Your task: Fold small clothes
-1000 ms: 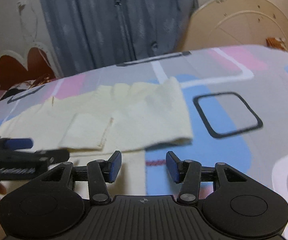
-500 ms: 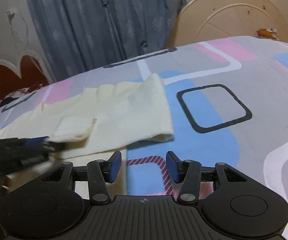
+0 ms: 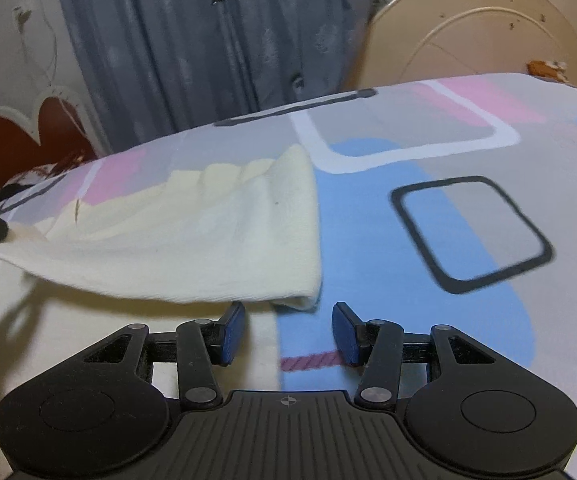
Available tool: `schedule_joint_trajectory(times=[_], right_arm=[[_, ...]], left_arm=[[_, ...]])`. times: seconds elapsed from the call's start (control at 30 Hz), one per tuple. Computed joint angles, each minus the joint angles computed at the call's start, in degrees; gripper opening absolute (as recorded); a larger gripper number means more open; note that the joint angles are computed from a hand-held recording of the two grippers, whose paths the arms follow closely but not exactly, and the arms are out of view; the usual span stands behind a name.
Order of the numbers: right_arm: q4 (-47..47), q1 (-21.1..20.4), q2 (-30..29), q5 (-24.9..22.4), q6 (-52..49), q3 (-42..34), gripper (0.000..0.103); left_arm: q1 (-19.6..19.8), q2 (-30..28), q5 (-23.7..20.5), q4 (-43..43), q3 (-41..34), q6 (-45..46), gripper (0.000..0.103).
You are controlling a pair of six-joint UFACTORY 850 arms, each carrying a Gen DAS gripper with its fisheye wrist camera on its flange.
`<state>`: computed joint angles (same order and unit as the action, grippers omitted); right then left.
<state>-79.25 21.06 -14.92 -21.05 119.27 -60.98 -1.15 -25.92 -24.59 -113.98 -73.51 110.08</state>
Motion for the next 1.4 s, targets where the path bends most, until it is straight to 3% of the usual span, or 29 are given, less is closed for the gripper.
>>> schedule_joint_trajectory(times=[0.2, 0.23, 0.27, 0.4, 0.53, 0.67, 0.77, 0.9, 1.03, 1.1, 1.17, 1.2, 1.27, 1.4], right_arm=[[-3.8, -0.1, -2.2, 1.1, 3.0, -2.1, 0.048], [-3.8, 0.1, -2.4, 0.6, 2.5, -2.5, 0.027], [-1.4, 0.1, -2.9, 0.4, -0.4, -3.1, 0.013], [-0.9, -0.2, -3.0, 1.1, -0.7, -2.8, 0.011], [-1.5, 0.0, -2.2, -2.3, 2.8, -1.8, 0.004], [4.0, 0.2, -2.1, -2.4, -4.5, -1.9, 0.003], [6.9, -0.9, -0.1, 1.3, -7.0, -0.8, 0.003], [-3.3, -0.2, 3.5, 1.5, 2.3, 2.4, 0.005], [-8.2, -1.8, 2.3, 2.5, 6.2, 0.3, 0.008], [-8.8, -2.7, 0.7, 3.7, 6.7, -1.4, 0.018], [-8.5, -3.4, -1.2, 4.3, 6.2, -3.2, 0.05], [-9.6, -3.6, -1.8, 4.1, 7.2, -3.7, 0.051], [-11.7, -4.1, -3.5, 4.1, 8.5, -5.2, 0.051], [-11.2, -5.6, -7.1, 6.0, 7.4, -8.6, 0.051]], left_arm=[[2.0, -1.5, 2.2, 3.2, -1.9, -5.1, 0.003], [2.1, -1.7, 2.7, 2.8, -2.0, -4.3, 0.003], [2.2, -1.9, 3.1, 3.1, -2.1, -4.2, 0.003], [2.3, -2.8, 4.5, 5.9, -2.4, -6.3, 0.003], [2.4, -2.5, 4.7, 5.3, -1.3, -4.4, 0.003], [2.1, -3.6, 8.3, 19.5, -2.6, -16.1, 0.006], [2.3, -2.5, 11.7, 17.0, -1.7, -15.7, 0.024], [3.5, -0.2, 10.7, 10.4, 0.2, -8.3, 0.025], [3.1, 1.8, 8.4, -0.5, 1.9, 4.7, 0.025], [3.0, 2.6, 7.2, -7.3, 2.7, 10.4, 0.026], [3.0, 3.1, 6.5, -14.2, 3.2, 15.4, 0.029], [3.1, 3.2, 6.6, -16.3, 3.1, 16.7, 0.031], [3.5, 2.7, 6.8, -14.4, 2.2, 14.2, 0.033], [3.5, 1.7, 6.8, -0.2, 0.6, 3.4, 0.033]])
